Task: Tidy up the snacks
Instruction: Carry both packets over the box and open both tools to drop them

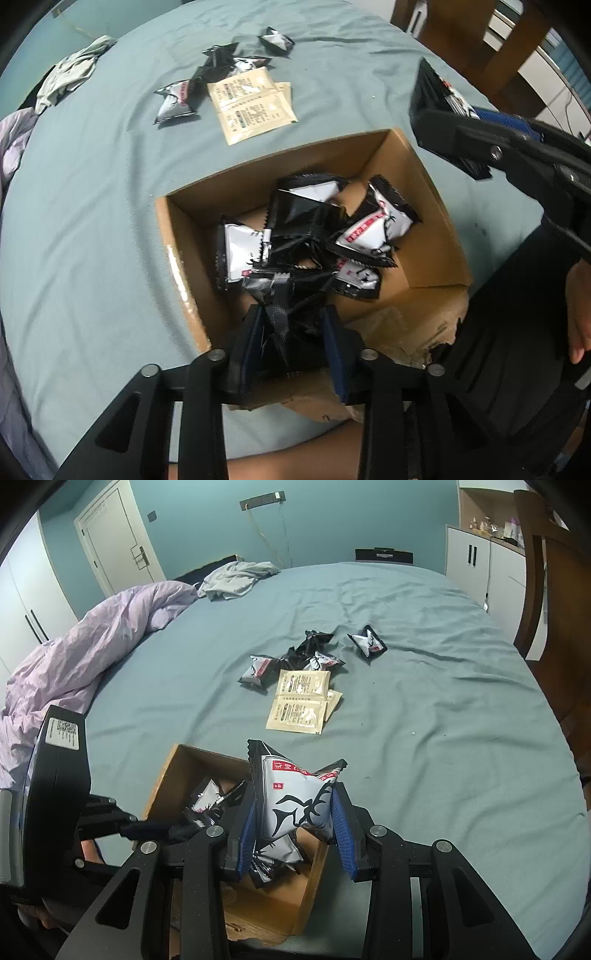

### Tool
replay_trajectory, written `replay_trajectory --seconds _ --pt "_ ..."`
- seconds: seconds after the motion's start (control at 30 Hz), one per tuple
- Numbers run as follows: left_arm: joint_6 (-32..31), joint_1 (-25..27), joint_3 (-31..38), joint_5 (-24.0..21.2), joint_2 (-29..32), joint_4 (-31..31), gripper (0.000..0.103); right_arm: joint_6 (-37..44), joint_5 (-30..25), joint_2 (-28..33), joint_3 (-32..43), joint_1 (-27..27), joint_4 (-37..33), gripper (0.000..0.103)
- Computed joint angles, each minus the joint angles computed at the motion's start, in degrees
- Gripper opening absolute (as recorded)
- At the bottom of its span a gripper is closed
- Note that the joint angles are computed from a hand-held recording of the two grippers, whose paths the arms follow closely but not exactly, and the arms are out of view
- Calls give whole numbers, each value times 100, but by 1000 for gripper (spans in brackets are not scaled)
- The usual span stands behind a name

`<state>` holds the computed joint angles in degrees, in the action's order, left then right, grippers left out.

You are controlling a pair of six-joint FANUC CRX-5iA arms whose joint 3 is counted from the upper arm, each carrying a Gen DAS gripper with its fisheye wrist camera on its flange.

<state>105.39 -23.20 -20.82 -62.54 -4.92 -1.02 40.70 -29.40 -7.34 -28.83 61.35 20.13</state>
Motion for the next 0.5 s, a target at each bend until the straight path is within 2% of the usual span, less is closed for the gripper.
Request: replay_trajectory --seconds 0.07,0.13,0.2,0.3,0.4,0.5 --pt "-123 92 -107 148 -114 173 46 72 -43 31 43 12 -51 36" --pt "-167 135 -168 282 -239 264 65 72 -56 34 44 26 -19 36" --pt "-15 120 -170 465 -365 155 74 68 -45 24 33 33 9 36" --pt "317 118 -131 591 -534 -135 79 100 -73 36 59 29 -42 36" --pt "879 95 -20 506 -635 -629 80 328 -141 62 139 35 -219 36" --pt "1151 182 -15 456 -692 -776 80 694 -231 111 236 114 -368 36"
